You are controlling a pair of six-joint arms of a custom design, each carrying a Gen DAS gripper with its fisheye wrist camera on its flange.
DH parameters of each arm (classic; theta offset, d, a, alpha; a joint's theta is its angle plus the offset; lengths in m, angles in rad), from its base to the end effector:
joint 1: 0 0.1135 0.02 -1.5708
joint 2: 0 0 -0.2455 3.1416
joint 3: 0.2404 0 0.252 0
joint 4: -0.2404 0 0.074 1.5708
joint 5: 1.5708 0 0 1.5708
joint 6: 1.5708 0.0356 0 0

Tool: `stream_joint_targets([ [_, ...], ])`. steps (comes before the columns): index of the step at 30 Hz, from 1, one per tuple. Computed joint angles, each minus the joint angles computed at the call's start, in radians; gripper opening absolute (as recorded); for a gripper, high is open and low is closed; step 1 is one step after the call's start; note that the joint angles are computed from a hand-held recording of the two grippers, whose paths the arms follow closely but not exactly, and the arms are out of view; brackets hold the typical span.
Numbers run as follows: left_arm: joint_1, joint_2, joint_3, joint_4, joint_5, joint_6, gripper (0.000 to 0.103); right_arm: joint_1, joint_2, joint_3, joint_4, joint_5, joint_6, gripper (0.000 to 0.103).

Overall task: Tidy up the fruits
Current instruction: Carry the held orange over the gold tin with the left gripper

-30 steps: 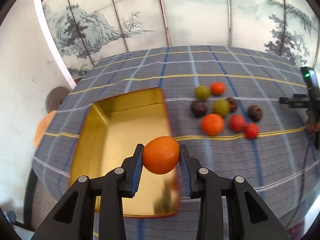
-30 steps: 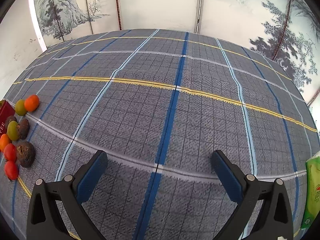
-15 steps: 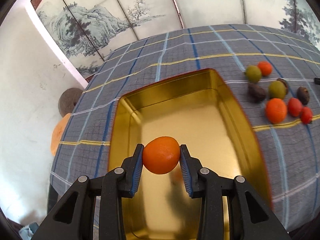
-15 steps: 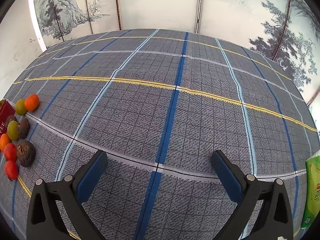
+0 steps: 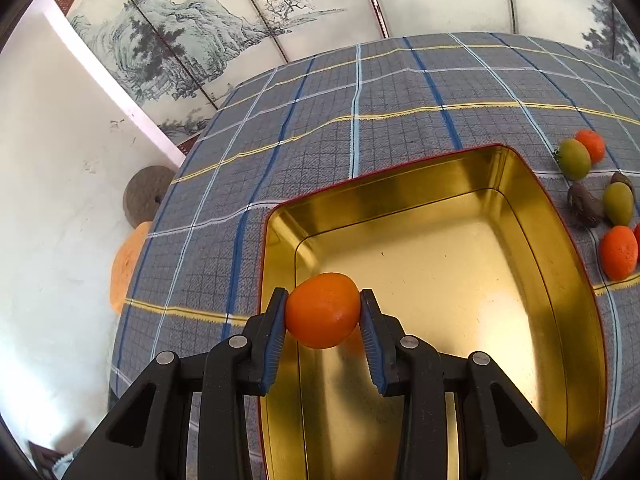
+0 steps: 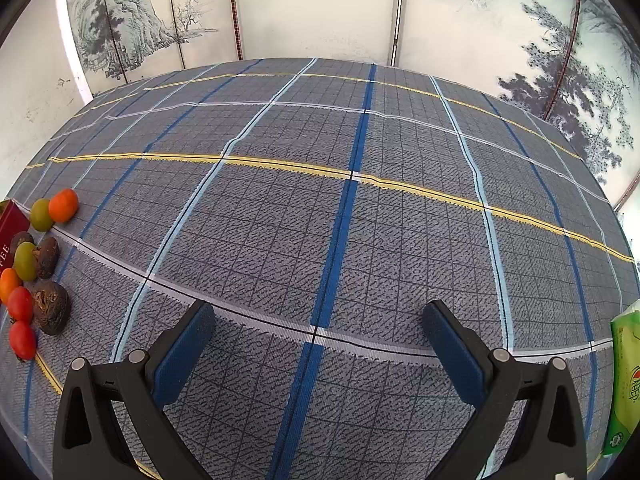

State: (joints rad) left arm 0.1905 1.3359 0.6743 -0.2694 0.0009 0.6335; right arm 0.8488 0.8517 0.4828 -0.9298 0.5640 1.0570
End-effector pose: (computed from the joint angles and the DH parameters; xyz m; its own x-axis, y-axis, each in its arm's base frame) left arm 0.2536 0.0489 0.1613 -0.7466 0.4589 -0.4816 0.3141 0.8814 0.3528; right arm 0.1043 0.0896 0.1657 -0.7825 0.2250 -0.5805 0.2893 0.9570 -0.0190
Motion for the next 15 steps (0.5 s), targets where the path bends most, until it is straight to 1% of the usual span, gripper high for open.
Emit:
stream_joint_targets([
  [7, -0.028, 0.053, 0.013, 0.040, -0.029, 0.005, 0.037, 0.000, 0.000, 0.000, 0.000, 0.000, 0.001, 0.103],
  [15, -0.043, 0.135, 0.058, 0.052, -0.052, -0.016, 0.038, 0.001, 0.001, 0.001, -0.001, 0.000, 0.003, 0.103],
])
